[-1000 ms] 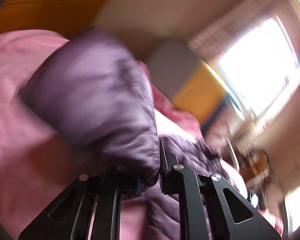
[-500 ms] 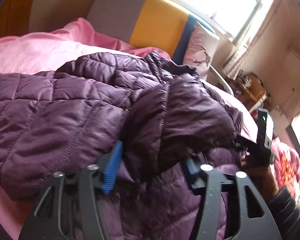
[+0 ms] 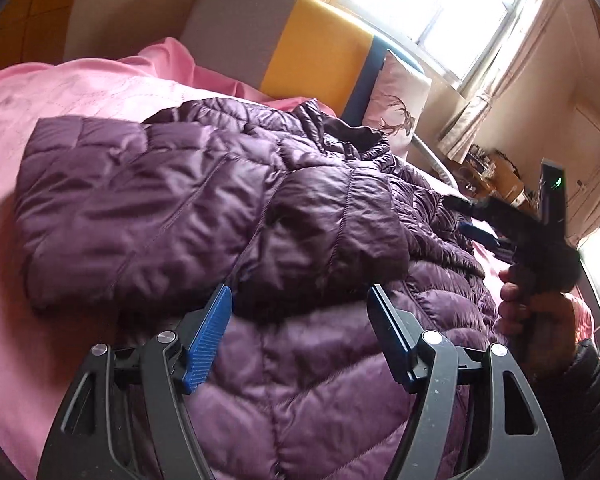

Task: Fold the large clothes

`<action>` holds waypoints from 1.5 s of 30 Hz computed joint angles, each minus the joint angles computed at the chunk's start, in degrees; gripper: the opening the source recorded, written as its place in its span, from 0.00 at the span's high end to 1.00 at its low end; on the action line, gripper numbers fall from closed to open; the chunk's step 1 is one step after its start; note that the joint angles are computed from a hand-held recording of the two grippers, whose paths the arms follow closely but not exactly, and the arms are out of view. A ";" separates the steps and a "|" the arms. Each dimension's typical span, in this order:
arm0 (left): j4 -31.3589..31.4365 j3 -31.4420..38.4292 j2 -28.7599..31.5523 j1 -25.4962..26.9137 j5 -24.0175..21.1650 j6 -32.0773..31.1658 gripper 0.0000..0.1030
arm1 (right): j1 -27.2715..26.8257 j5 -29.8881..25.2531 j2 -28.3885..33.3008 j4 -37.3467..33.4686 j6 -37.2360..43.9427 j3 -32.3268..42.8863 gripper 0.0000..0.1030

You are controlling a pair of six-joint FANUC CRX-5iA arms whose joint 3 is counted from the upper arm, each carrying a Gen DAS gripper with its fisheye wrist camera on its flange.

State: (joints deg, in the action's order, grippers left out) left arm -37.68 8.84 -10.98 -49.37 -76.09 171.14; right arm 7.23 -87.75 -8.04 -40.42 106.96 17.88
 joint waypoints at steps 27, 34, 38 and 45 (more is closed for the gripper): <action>0.40 0.09 -2.35 5.10 -2.34 -0.42 0.33 | 7.66 9.39 -1.73 8.06 -8.58 5.95 0.89; 3.87 0.40 -0.96 9.70 -1.86 -3.32 0.33 | 1.72 8.64 1.33 10.13 -10.39 6.46 0.89; 4.89 0.89 -0.01 10.65 -4.15 -3.12 0.33 | 1.09 8.88 2.14 13.22 -10.88 4.24 0.89; -4.55 5.17 0.79 3.69 -9.63 -1.68 0.33 | 0.20 6.63 5.48 15.29 -11.57 2.33 0.89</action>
State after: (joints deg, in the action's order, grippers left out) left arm -42.23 14.01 -10.20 -45.68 -85.72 169.46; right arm 7.43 -81.12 -2.56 -25.13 95.39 20.21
